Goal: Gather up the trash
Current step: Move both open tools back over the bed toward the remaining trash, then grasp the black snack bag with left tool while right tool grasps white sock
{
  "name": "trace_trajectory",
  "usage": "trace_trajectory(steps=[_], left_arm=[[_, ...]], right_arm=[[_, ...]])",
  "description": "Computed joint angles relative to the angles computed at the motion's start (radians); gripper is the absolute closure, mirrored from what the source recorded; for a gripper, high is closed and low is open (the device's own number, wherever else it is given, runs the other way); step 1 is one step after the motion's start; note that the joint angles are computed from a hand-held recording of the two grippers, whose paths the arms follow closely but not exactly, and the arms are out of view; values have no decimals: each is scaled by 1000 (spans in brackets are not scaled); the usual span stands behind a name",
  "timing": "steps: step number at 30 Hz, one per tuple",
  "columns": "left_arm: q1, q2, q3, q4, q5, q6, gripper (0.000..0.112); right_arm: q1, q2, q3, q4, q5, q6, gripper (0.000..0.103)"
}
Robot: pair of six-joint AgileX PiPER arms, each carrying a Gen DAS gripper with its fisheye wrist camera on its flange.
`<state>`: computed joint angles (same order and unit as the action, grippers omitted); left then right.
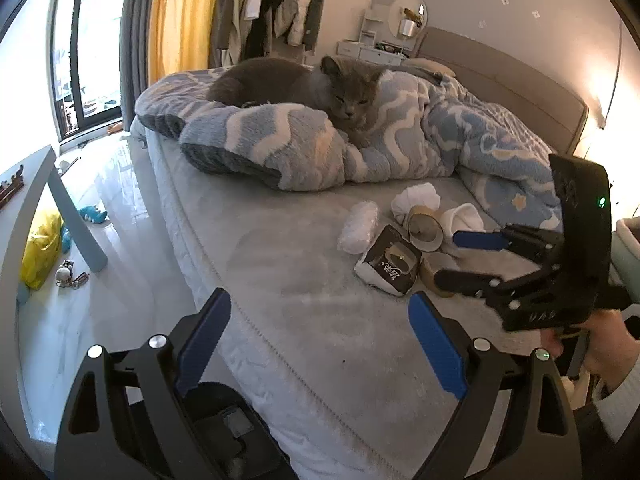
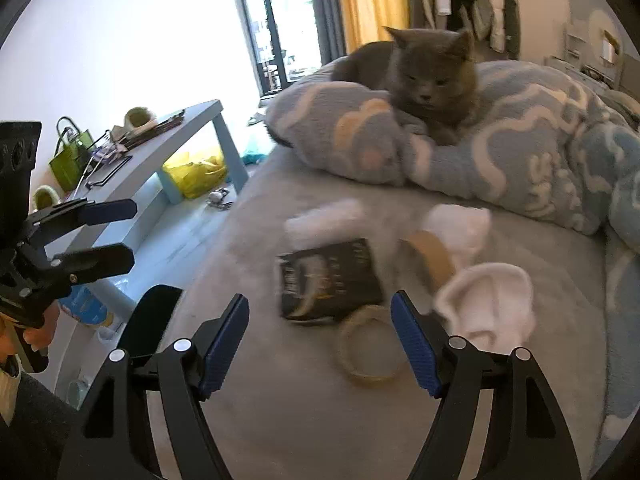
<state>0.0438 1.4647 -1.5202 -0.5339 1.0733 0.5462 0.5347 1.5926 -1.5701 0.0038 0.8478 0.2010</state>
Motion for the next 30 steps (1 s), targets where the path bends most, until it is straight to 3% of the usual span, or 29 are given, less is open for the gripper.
trace_trajectory(steps=[13,22,30], left_arm=[[-127,115,-45,24,-24,21,20],[-170,189,-91,10,14,58,20],[-196,239,-112,18,2,56,21]], right_arm=[[-161,-31,41,54,-20,-92,29],[-213,-8,42,68,-13,-134,29],[-258,16,37,82,-3,-162,29]])
